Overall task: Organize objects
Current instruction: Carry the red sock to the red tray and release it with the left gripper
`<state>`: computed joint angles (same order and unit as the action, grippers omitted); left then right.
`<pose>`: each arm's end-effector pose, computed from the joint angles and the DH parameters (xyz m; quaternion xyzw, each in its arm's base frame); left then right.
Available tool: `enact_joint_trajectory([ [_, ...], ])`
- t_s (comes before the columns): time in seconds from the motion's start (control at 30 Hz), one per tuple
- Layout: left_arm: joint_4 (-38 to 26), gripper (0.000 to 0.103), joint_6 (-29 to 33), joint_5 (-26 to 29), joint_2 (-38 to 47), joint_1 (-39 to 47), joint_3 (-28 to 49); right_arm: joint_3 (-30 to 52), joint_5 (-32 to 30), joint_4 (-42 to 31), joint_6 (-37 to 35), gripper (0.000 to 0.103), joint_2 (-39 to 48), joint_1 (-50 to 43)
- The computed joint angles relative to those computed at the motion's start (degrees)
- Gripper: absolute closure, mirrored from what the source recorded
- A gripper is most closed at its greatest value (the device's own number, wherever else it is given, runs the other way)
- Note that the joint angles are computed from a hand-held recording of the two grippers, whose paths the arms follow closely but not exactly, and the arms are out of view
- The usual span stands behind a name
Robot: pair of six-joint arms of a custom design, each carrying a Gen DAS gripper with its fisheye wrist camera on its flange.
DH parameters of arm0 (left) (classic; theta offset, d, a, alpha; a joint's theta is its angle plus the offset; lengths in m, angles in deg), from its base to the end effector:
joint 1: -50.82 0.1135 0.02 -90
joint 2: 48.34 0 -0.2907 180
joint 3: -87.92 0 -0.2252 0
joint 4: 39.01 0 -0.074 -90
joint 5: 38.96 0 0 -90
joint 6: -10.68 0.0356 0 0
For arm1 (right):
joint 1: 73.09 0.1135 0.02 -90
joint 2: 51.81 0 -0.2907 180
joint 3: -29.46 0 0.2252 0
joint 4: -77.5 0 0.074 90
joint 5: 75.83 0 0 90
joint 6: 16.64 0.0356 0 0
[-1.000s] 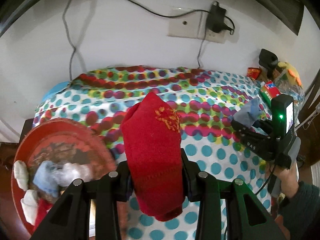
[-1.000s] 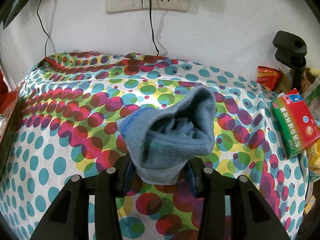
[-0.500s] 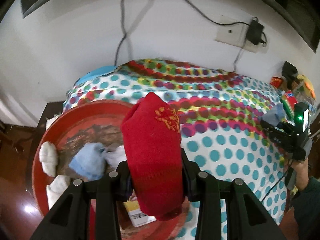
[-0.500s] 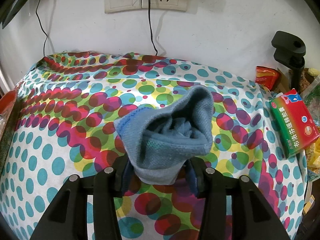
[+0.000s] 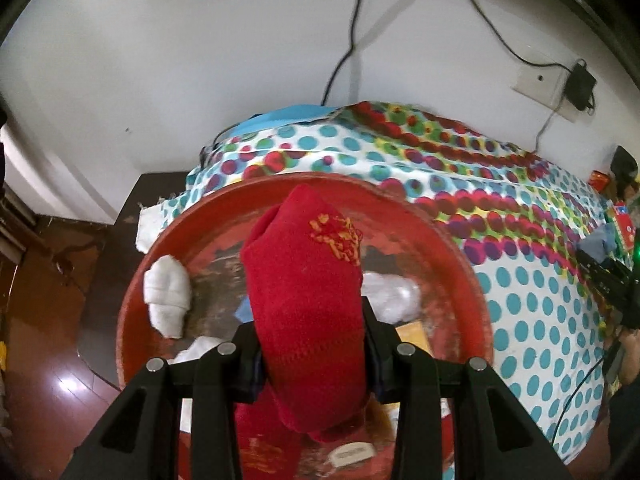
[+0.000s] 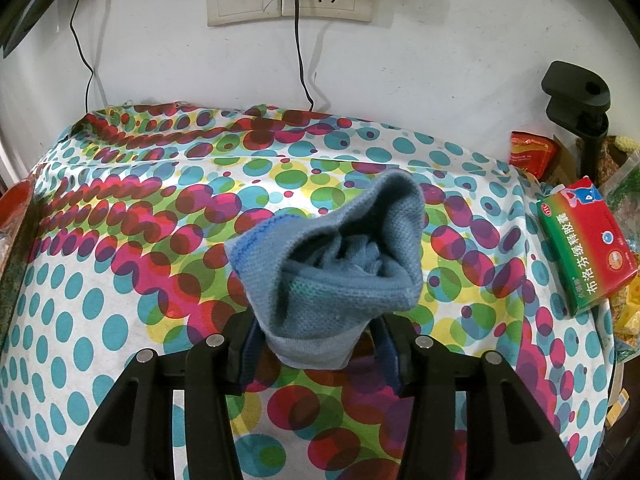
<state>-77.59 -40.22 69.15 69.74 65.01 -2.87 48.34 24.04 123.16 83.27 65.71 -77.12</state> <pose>0.3860 0.0862 0.1617 0.2389 0.9390 -0.0514 0.2418 0.1853 -0.0192 0.0616 0.1418 0.9345 -0.0652 0.3201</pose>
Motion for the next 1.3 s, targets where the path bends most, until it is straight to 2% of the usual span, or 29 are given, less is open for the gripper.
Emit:
enact_joint_trajectory([
  [0.13, -1.99, 0.065, 0.17, -1.23, 2.85, 0.97, 3.86, -0.04, 0.16, 0.22, 0.17, 0.057, 0.22, 0.23],
  [0.27, -1.41, 0.065, -0.28, -2.94, 5.09, 1.45, 5.69, -0.13, 0.10, 0.58, 0.17, 0.056, 0.49, 0.18],
  [0.47, -4.68, 0.064, -0.86, -3.67, 8.79, 2.13, 9.52, -0.21, 0.17, 0.86, 0.04, 0.056, 0.69, 0.11],
  [0.57, -6.39, 0.059, -0.63, -3.93, 9.77, 2.23, 10.82, -0.23, 0.12, 0.94, 0.05, 0.056, 0.77, 0.04],
  [0.63, -6.60, 0.052, 0.34, -4.03, 9.73, 2.40, 10.82, -0.16, 0.29, 0.94, 0.11, 0.055, 0.89, 0.10],
  [0.77, -6.49, 0.049, 2.88, -2.94, 8.26, 3.40, 9.74, -0.17, 0.20, 0.99, -0.10, 0.055, 0.92, -0.11],
  [0.83, -5.27, 0.049, 3.86, -2.78, 6.77, 4.11, 8.27, -0.18, 0.21, 0.90, -0.02, 0.055, 0.87, -0.12],
  [1.0, -3.25, 0.049, 3.64, 1.64, 2.41, 7.46, 4.16, -0.15, 0.45, 0.67, 0.12, 0.054, 0.71, 0.13],
  [1.13, 4.31, 0.049, 4.07, 0.26, -2.20, 8.89, -4.06, -0.45, 1.32, 1.79, -0.11, 0.055, 1.57, 0.43],
  [1.3, 10.90, 0.049, 10.48, 0.26, -6.22, 9.40, -13.31, -0.60, 3.92, 2.35, 0.34, 0.057, 2.21, 2.45],
])
